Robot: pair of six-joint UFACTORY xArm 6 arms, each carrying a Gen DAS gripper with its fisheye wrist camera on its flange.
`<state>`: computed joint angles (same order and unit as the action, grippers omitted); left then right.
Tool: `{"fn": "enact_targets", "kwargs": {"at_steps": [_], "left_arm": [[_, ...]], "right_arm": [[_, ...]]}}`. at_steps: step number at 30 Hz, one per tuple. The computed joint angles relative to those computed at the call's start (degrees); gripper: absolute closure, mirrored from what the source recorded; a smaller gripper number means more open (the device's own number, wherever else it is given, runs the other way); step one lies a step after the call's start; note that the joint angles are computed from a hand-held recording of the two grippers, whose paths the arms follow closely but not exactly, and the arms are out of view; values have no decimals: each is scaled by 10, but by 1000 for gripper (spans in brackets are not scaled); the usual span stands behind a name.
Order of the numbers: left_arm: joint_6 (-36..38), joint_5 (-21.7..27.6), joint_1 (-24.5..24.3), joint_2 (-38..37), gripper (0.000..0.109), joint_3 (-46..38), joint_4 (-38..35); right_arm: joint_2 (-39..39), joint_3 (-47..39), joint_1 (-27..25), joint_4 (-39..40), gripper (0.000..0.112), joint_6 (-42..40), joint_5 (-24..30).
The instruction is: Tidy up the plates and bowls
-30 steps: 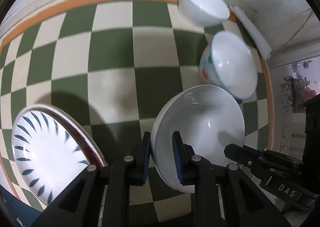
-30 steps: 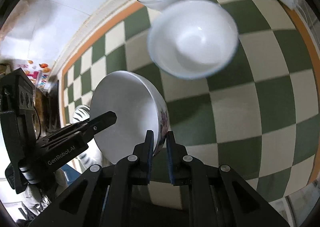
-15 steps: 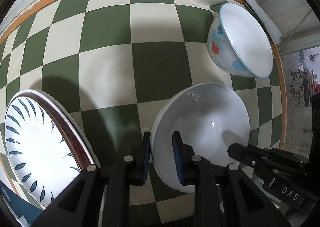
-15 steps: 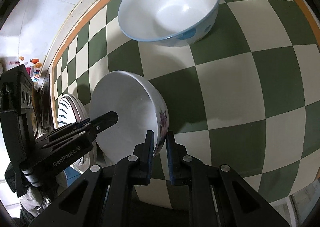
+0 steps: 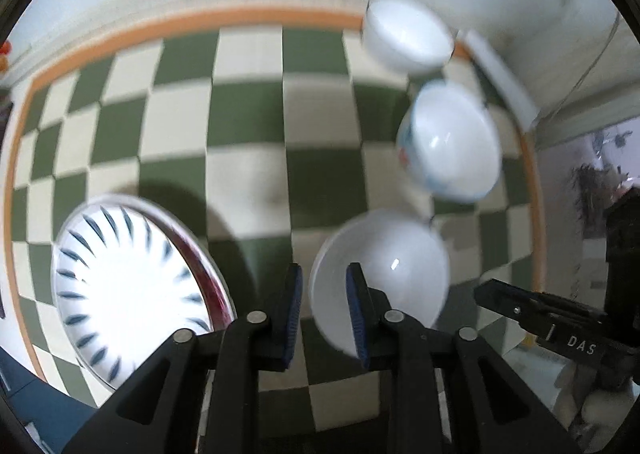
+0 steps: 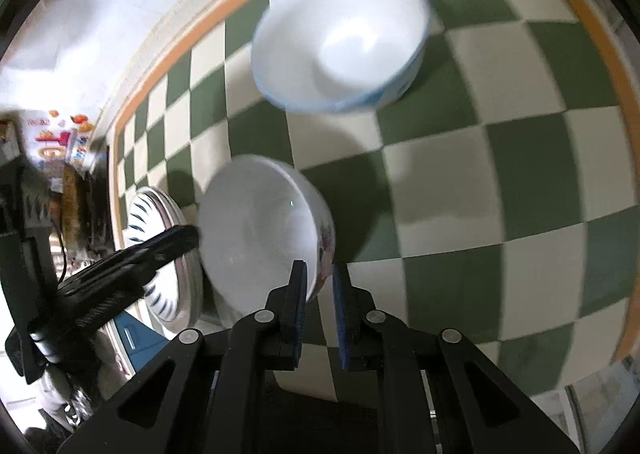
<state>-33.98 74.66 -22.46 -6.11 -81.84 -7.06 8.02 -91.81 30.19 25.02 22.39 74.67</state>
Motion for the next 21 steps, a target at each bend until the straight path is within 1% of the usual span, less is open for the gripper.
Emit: {"fn": "enact_targets", "kwargs": {"at_steps": [1, 2, 3, 4, 6, 7, 9, 12, 13, 14, 15, 16, 17, 18, 19, 21], "left_arm": [[3, -4, 6, 9, 79, -18, 2], [7, -8, 10, 22, 75, -36, 3], [12, -9, 13, 49, 74, -68, 6], [17, -6, 17, 75, 74, -99, 7], [28, 3, 22, 126, 74, -156, 4], [41, 11, 26, 166, 74, -198, -7], [59, 27, 27, 218, 74, -253, -18], [85, 72, 22, 311, 74, -356, -25], [93, 97, 21, 348, 74, -399, -28], [98, 108, 20, 367, 74, -419, -34], [101, 119, 19, 382, 74, -435, -38], [104, 128, 17, 401, 74, -453, -39], [108, 124, 17, 405, 79, -452, -44], [112, 118, 16, 404, 89, -446, -50], [117, 116, 15, 406, 91, -442, -54], [117, 107, 13, 401, 92, -433, -55]], "right_arm": [[-3, -5, -7, 0, 77, -1, 0], [-5, -11, -15, 0, 70, 0, -3], [-4, -20, -26, 0, 57, 3, -8], [-1, -27, -34, 1, 52, 5, -15], [13, -42, -47, -1, 52, 8, -29], [28, -55, -53, -6, 52, 8, -34], [55, -74, -62, -12, 52, 15, -41], [103, -107, -73, -4, 52, 23, -41], [114, -115, -75, 1, 52, 22, -43], [126, -123, -76, 3, 52, 22, -43], [137, -129, -77, 0, 53, 26, -42], [139, -125, -79, -1, 58, 22, -43], [145, -128, -78, -3, 65, 24, -44], [152, -131, -78, -6, 79, 27, -45], [158, -135, -78, -7, 90, 28, -44], [155, -125, -79, 4, 96, 28, -60]]}}
